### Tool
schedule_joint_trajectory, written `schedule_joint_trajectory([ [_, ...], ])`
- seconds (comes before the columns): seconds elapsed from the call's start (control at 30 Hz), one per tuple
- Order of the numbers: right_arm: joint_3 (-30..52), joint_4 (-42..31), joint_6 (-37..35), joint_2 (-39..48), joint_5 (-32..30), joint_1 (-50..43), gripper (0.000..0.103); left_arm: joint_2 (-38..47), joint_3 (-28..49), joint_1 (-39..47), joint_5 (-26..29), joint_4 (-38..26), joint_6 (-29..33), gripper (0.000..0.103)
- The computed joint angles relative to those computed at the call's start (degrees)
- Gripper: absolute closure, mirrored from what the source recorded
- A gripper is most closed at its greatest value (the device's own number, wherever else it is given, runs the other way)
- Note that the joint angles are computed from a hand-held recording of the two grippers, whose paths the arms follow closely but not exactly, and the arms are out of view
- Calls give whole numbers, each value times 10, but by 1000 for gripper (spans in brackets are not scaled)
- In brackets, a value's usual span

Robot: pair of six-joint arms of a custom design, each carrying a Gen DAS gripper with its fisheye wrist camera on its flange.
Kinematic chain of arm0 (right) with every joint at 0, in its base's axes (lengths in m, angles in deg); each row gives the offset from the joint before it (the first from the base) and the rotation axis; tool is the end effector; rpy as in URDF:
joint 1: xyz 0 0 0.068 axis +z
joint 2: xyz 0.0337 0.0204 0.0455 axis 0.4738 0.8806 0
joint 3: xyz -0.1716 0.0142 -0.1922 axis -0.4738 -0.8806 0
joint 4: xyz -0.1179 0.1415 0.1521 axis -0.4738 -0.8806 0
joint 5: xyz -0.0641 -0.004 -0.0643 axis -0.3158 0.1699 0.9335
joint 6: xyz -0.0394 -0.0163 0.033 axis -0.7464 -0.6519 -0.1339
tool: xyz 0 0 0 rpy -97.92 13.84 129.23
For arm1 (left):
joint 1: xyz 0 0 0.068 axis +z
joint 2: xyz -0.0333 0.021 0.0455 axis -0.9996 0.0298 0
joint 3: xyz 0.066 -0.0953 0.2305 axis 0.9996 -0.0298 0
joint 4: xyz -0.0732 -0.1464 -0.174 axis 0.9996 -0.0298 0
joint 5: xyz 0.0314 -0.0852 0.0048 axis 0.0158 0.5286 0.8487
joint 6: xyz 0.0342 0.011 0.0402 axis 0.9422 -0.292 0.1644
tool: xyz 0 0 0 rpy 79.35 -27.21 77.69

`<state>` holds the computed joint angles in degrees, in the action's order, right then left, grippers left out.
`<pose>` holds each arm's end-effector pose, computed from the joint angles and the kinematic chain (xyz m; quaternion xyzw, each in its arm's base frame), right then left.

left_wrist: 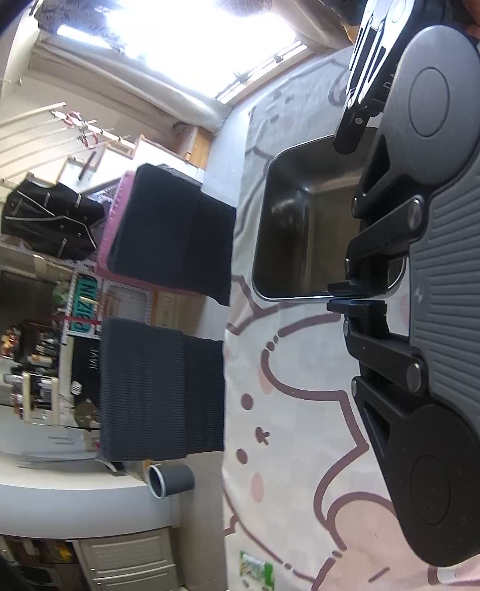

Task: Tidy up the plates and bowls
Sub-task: 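Lift the small steel tray with both grippers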

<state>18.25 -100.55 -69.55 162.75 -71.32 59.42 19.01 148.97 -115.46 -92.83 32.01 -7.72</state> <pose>0.3584 0.2189 0.2431 -0.1416 0.9093 0.1762 0.3492 0.2768 -0.1278 0.2776 -0.1609 0.9119 -0.0422 0.3751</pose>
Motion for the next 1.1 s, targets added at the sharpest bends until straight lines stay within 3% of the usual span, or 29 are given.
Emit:
schedule_joint_trajectory([
  [0.4, -159, 5, 1, -209, -10, -16, 99, -48, 61, -138, -99, -112, -72, 101],
  [0.67, -251, -26, -20, -354, -22, -34, 98, -61, 79, -225, -130, -165, -130, 101],
  [0.87, -300, -58, -38, -433, -34, -55, 98, -76, 48, -294, -141, -165, -187, 101],
  [1.1, -340, -98, -45, -503, -13, -58, 97, -72, -1, -349, -126, -114, -241, 100],
])
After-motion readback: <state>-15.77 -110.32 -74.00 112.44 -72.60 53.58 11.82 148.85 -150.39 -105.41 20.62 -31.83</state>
